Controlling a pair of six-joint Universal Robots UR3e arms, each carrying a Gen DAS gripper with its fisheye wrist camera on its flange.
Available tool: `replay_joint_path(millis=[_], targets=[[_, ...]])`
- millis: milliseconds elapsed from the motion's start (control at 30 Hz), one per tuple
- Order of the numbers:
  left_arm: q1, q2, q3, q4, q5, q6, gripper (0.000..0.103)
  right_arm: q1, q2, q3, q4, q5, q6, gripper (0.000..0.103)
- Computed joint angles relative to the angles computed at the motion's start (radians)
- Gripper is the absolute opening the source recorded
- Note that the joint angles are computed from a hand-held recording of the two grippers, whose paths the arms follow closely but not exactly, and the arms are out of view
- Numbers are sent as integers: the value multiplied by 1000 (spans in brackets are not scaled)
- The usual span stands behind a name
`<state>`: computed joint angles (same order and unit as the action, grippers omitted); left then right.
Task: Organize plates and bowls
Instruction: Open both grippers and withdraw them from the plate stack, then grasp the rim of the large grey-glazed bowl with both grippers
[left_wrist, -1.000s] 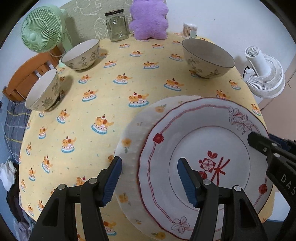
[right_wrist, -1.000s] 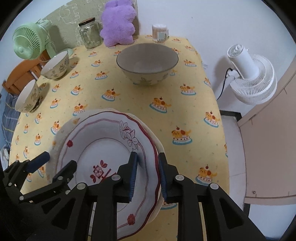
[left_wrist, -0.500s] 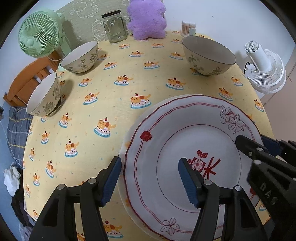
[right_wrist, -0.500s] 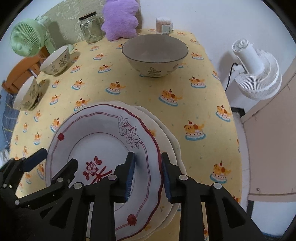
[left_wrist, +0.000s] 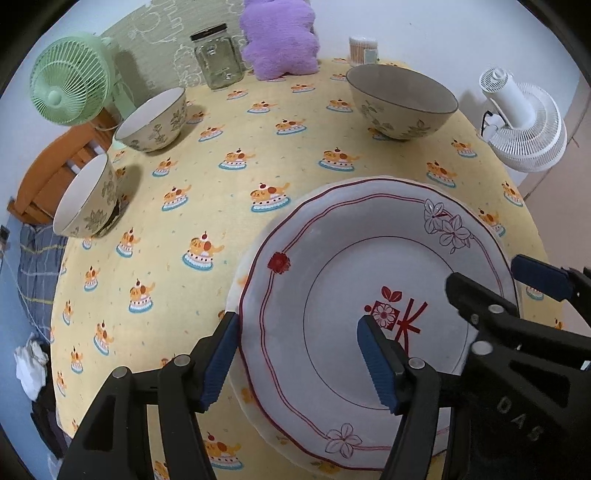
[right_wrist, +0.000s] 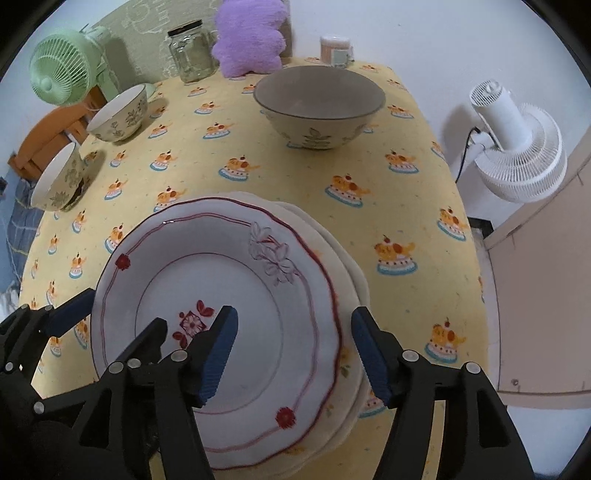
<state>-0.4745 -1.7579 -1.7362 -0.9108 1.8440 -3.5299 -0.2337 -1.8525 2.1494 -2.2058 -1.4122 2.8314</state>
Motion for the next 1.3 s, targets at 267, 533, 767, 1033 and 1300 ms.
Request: replay_joint_path(millis=[267,533,767,1033,1300], targets=[[-7,74,-34,11,9,-24,67,-31,-86,-34,114,26,-30,67],[131,264,-200,99,-90,142,67,162,-97,-97,93,-71,192,67],[462,591,-372,19,-292,510,67,510,66,-262,66,-275,570,67],[1004,863,-429,-228,-598,985,67,833,364,-596,111,-434,896,67],[1264,807,-366,-299,-702,1160,70,967,633,-955,186,-493,978,67]])
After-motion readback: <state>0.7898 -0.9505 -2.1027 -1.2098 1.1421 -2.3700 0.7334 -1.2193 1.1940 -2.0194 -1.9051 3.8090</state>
